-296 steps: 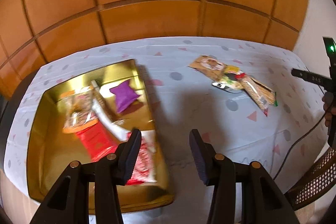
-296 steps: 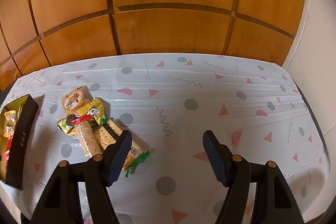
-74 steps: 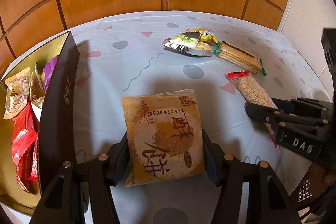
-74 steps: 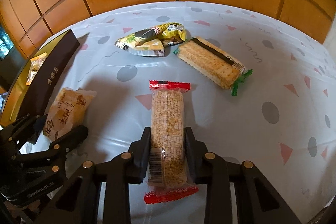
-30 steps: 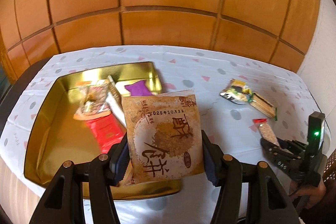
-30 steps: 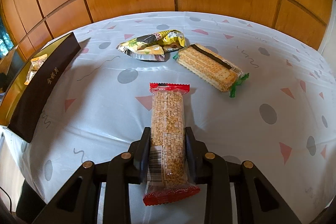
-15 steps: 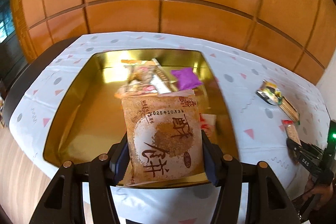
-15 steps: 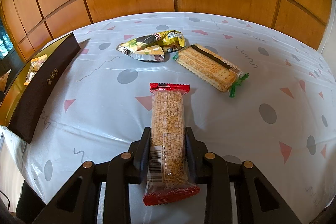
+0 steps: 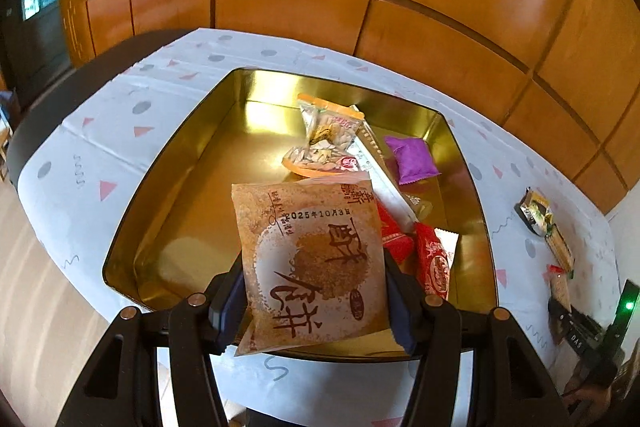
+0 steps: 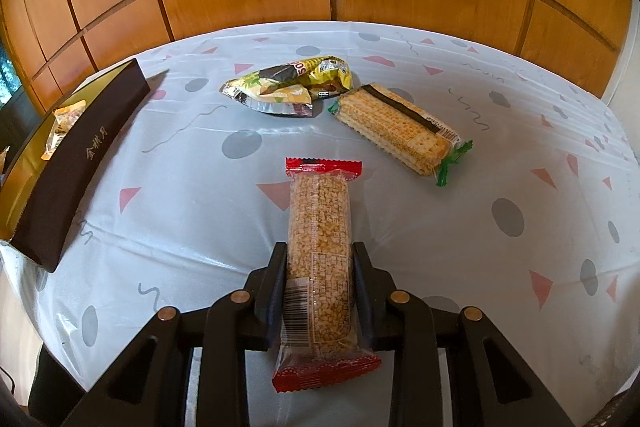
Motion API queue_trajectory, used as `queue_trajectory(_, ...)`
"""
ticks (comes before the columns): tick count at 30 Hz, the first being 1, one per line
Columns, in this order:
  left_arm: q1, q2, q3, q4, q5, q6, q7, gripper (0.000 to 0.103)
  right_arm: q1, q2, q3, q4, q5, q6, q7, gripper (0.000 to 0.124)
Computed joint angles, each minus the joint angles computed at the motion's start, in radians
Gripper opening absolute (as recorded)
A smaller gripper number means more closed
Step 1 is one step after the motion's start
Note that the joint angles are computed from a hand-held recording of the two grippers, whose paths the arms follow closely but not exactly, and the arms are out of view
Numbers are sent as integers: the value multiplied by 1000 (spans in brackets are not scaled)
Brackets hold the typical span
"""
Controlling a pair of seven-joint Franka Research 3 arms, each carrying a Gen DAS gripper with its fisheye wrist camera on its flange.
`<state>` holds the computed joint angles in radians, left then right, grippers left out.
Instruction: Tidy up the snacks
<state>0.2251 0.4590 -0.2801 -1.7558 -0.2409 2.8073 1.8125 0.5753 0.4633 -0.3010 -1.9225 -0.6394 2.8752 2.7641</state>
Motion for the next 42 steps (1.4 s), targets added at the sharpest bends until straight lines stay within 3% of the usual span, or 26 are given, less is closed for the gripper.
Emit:
queue_trajectory(4, 27, 26, -24, 46, -53, -61, 14, 60, 4, 2, -3, 2, 0, -4, 5, 31)
queue_trajectory(8, -23, 44, 31, 77, 6, -80, -39, 60, 4, 2, -3, 2, -1, -1, 7, 31)
queue_trajectory(15, -49, 78, 58, 131, 72, -116, -95, 60, 11, 3, -12, 0, -9, 6, 19, 31)
queue_trajectory(18, -79, 148, 97, 249, 116, -236, -190, 60, 14, 3, -15, -1, -14, 7, 22, 31)
queue_trajectory(21, -43, 209, 56, 348, 61, -329, -201, 60, 18, 3, -19, -2, -19, 8, 32, 31)
queue_trajectory(25, -27, 261, 39, 443, 19, -391, -225, 60, 19, 3, -21, -3, -26, 11, 39, 31)
queue_trajectory(28, -32, 262, 46, 450, 17, -366, -234, 60, 18, 3, -20, -3, -29, 12, 39, 31)
queue_trajectory(33, -55, 333, 56, 557, 62, -513, -202, 60, 23, 4, -25, -4, -34, 18, 50, 31)
queue_trajectory(39, -85, 274, 89, 456, 124, -424, -215, 65, 21, 4, -25, -4, -35, 19, 51, 31)
queue_trajectory(42, -118, 216, 127, 359, 196, -310, -251, 69, 22, 4, -26, -3, -36, 19, 53, 31)
